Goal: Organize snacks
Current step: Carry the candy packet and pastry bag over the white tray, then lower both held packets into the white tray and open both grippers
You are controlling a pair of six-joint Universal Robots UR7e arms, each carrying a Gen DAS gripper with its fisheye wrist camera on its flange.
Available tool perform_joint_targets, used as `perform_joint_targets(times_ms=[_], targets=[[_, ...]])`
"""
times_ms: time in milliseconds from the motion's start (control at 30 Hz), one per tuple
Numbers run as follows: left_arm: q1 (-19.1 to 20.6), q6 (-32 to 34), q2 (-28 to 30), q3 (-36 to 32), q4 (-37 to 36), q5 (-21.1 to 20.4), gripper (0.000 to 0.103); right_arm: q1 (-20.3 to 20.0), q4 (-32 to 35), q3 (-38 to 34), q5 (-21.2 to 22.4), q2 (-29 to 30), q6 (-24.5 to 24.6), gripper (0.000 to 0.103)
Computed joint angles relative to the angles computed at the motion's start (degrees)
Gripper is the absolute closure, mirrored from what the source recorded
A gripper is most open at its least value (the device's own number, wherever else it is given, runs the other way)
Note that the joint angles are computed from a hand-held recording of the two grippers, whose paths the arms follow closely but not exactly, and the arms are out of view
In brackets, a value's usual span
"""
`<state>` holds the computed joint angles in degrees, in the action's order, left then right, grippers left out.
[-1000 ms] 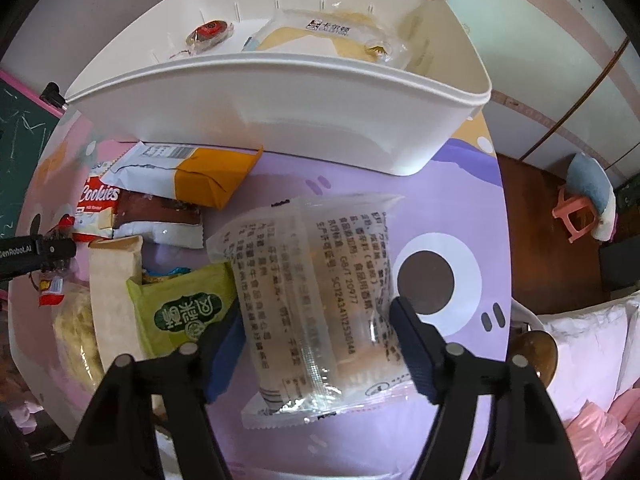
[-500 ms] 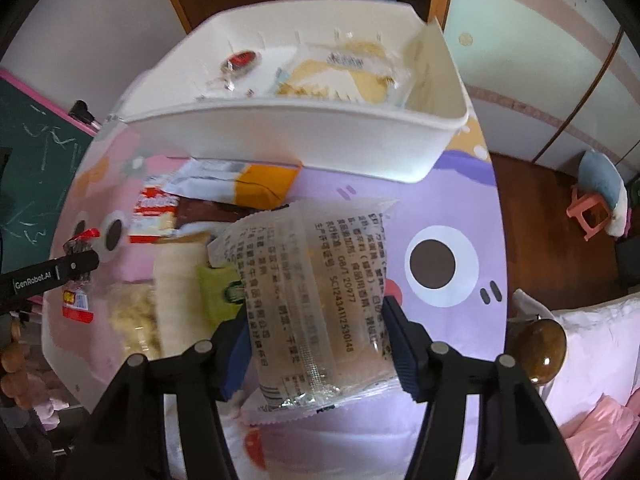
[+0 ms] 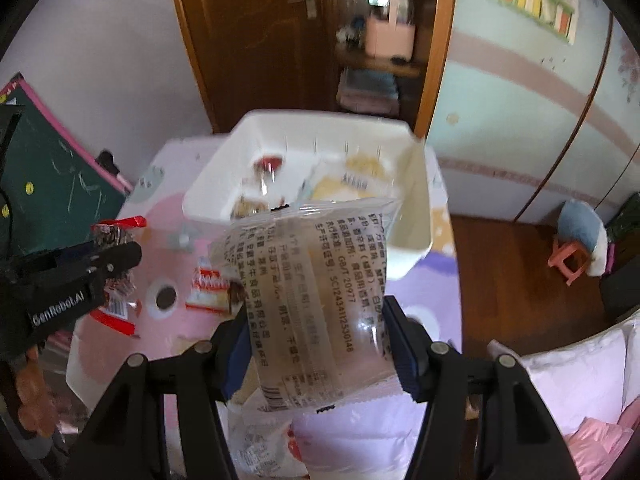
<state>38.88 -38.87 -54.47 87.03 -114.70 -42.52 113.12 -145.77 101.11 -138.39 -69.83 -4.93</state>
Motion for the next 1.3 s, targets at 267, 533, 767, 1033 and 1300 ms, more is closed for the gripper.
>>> perform_joint_targets(times_ms=[267, 533, 767, 1033, 1300], targets=[[-0.42, 9.05, 2.04, -5.34, -5.94, 3.23, 0.064, 2.65, -6.7, -5.71, -1.88, 3.72, -6.33, 0.043], [0.68, 17.78, 6.43, -12.01, -11.18, 5.03, 0.064, 2.98, -11.44, -12.94, -4.93, 9.43, -10.45, 0.043], [3.26, 22.02, 11.66, -19.63, -10.75, 3.69, 0.064, 1.51, -10.93, -19.73, -5.53, 13.59, -10.08, 0.042], [5.71, 25.8, 16.79, -26.77, -8.95, 2.14, 0.064, -0.71, -7.32, -25.36, -5.85, 17.19, -6.48, 0.042], [7.74, 27.1, 21.18, -33.2, -5.38, 1.46, 0.063, -3.55, 1.83, -30.65, -3.89, 19.95, 0.63, 0.038]])
